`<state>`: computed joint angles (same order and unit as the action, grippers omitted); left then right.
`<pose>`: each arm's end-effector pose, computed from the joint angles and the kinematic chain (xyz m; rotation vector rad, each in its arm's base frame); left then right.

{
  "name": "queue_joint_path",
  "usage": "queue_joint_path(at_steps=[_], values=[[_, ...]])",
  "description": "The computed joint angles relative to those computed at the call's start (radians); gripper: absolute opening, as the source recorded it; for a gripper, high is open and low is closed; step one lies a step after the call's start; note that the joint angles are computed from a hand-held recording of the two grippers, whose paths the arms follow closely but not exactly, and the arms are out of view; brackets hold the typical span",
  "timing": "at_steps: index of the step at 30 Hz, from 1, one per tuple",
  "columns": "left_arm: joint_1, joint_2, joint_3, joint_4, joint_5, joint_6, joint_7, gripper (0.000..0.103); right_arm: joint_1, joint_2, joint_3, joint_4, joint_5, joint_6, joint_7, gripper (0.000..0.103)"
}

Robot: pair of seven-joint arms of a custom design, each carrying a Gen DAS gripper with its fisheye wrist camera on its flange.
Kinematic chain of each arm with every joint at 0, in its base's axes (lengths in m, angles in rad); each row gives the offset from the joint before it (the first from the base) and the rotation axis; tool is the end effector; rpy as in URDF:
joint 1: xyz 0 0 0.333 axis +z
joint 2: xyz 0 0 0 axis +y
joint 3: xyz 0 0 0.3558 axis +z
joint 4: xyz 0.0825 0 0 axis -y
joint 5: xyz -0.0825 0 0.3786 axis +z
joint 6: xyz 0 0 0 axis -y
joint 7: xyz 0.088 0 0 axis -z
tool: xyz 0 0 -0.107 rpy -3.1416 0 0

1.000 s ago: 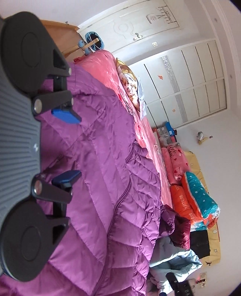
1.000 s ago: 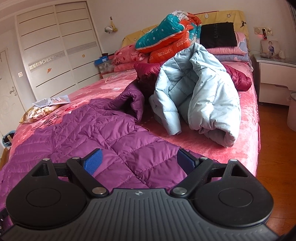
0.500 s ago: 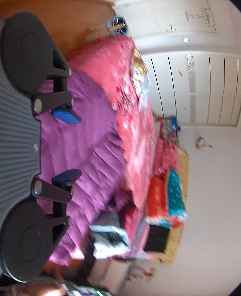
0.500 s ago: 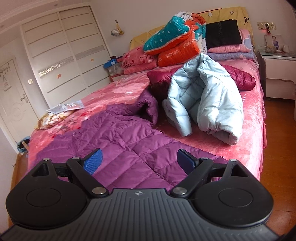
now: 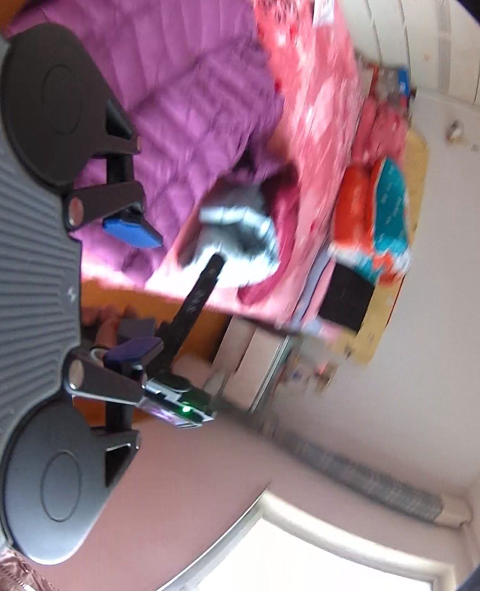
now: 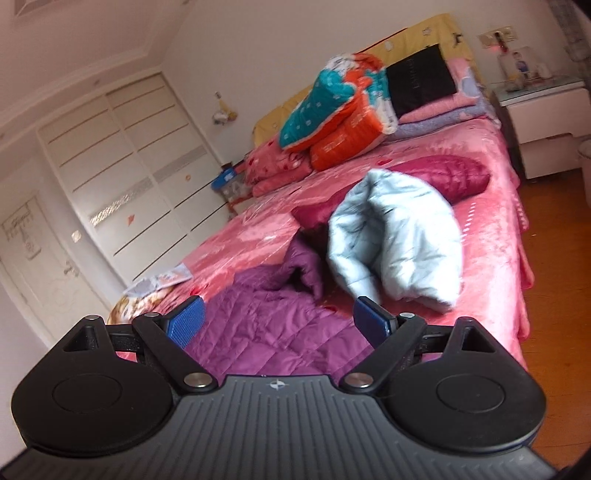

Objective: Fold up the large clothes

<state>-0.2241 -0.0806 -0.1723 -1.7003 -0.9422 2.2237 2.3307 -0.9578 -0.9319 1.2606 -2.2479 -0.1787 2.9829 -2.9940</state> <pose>0.5140 -0.2484 0.7320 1.0147 -2.4936 1.5412 0.4242 0.3398 0.5585 -0.6623 1.7942 -0.8317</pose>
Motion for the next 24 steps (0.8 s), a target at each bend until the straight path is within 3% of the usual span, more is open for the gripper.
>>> queue_joint_path(at_steps=[3, 7, 12, 16, 21, 24], values=[[-0.017, 0.043, -0.018, 0.023, -0.049, -0.034, -0.03, 0.054, 0.066, -0.062, -0.069, -0.067, 0.007, -0.061, 0.026, 0.103], [-0.03, 0.086, -0.049, 0.054, -0.109, 0.014, -0.047, 0.053, 0.147, -0.118, -0.141, -0.148, -0.018, -0.128, 0.067, 0.103], [-0.035, 0.159, -0.079, 0.133, -0.06, 0.123, -0.063, 0.056, 0.224, -0.182, -0.224, -0.21, -0.07, -0.219, 0.124, 0.103], [-0.025, 0.218, -0.099, 0.179, -0.024, 0.238, -0.065, 0.07, 0.255, -0.25, -0.303, -0.219, -0.151, -0.315, 0.127, 0.103], [-0.002, 0.313, -0.121, 0.235, 0.023, 0.402, -0.072, 0.077, 0.215, -0.291, -0.352, -0.187, -0.26, -0.372, 0.132, 0.103], [0.005, 0.387, -0.115, 0.278, 0.11, 0.504, -0.141, 0.08, 0.151, -0.232, -0.349, -0.151, -0.307, -0.3, 0.135, 0.103]])
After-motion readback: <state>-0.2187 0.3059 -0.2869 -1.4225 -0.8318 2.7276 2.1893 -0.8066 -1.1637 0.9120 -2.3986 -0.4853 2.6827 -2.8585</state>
